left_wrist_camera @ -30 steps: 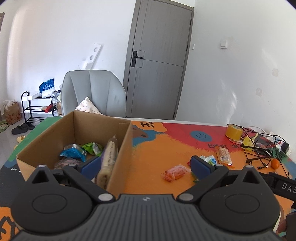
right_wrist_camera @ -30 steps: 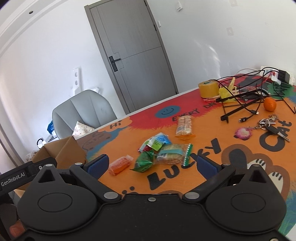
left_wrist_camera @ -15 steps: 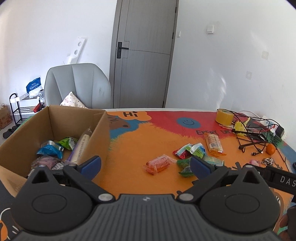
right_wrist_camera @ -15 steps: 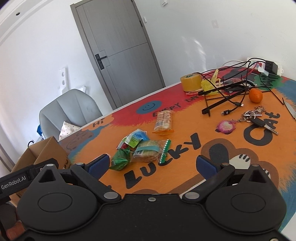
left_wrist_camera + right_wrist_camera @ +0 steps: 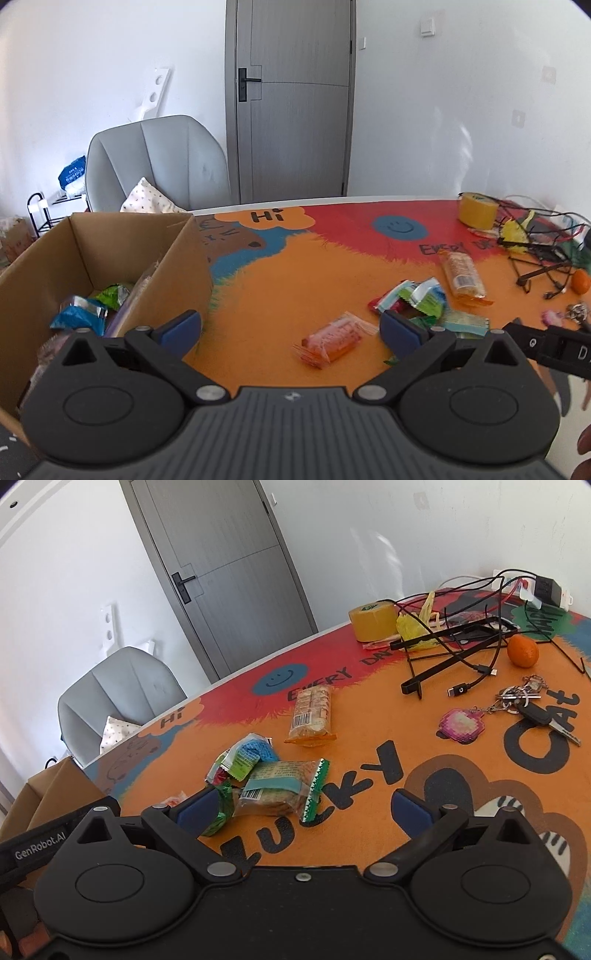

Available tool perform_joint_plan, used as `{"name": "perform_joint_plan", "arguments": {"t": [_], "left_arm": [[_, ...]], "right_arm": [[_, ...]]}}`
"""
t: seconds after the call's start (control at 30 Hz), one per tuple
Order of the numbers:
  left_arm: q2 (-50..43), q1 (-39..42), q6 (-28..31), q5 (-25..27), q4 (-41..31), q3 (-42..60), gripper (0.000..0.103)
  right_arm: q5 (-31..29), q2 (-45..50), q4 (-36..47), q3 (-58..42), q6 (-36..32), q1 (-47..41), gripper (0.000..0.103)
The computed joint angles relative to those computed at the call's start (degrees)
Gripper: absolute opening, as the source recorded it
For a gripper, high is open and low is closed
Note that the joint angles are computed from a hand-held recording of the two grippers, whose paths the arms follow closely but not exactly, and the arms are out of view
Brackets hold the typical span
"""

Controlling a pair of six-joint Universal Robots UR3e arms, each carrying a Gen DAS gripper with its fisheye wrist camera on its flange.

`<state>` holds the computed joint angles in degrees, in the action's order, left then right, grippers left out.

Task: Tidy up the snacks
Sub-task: 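Grasp the orange-wrapped snack with the left gripper while the right grasps the green-and-white biscuit pack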

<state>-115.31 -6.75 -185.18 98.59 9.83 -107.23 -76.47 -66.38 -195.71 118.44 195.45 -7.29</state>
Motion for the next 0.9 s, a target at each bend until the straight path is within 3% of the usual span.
{"name": "perform_joint_plan", "arguments": {"t": [0.2, 0.3, 0.63, 0.9], "left_arm": [[-0.48, -0.5, -1.38, -0.27, -1.35, 2.35, 0.102], [-1.0, -1.34, -0.5, -1.35, 2.18, 1.86, 0.102], [-5.08, -0.77, -1.33, -1.58, -3.83, 8.03, 0.101], [-8.2, -1.17, -1.32, -1.09, -5.7, 11.63, 0.101]], "right_arm": [[0.06, 3.6, 2.14, -4.85, -0.21, 0.85, 0.101], [-0.11, 4.56, 2.86, -6.4, 0.03, 1.2, 0.101], [-2.37, 7.87, 6.76, -12.58, -0.3, 3.27, 0.095], [-5.16, 8.54, 9.32, -13.78, -1.29, 3.69, 0.064]]}}
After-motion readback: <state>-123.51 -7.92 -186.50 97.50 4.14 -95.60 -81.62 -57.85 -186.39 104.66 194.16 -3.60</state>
